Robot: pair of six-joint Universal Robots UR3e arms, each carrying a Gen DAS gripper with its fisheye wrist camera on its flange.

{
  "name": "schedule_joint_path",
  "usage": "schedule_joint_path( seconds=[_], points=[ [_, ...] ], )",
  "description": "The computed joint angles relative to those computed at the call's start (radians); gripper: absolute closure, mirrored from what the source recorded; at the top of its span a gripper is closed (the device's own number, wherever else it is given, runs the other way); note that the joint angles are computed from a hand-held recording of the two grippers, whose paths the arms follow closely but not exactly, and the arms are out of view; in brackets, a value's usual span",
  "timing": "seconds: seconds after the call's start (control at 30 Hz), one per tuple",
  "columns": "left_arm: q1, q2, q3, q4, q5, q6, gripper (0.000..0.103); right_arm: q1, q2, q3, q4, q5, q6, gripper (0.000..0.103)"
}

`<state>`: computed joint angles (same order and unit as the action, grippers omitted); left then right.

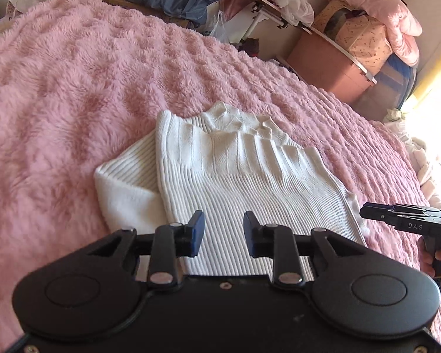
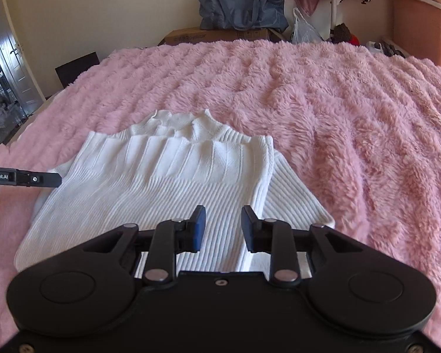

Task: Fold small clothes

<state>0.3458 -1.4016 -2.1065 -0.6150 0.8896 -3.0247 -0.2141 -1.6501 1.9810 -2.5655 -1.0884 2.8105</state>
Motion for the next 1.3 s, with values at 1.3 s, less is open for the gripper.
schedule_joint_path(
  seconds=[1.3],
  points=[
    [0.198,0.454,-0.261,-0.518,0.009,0.205,0.092,-0.261,-0.342,0.342,0.327,0.141,-0.156,0.088]
  ],
)
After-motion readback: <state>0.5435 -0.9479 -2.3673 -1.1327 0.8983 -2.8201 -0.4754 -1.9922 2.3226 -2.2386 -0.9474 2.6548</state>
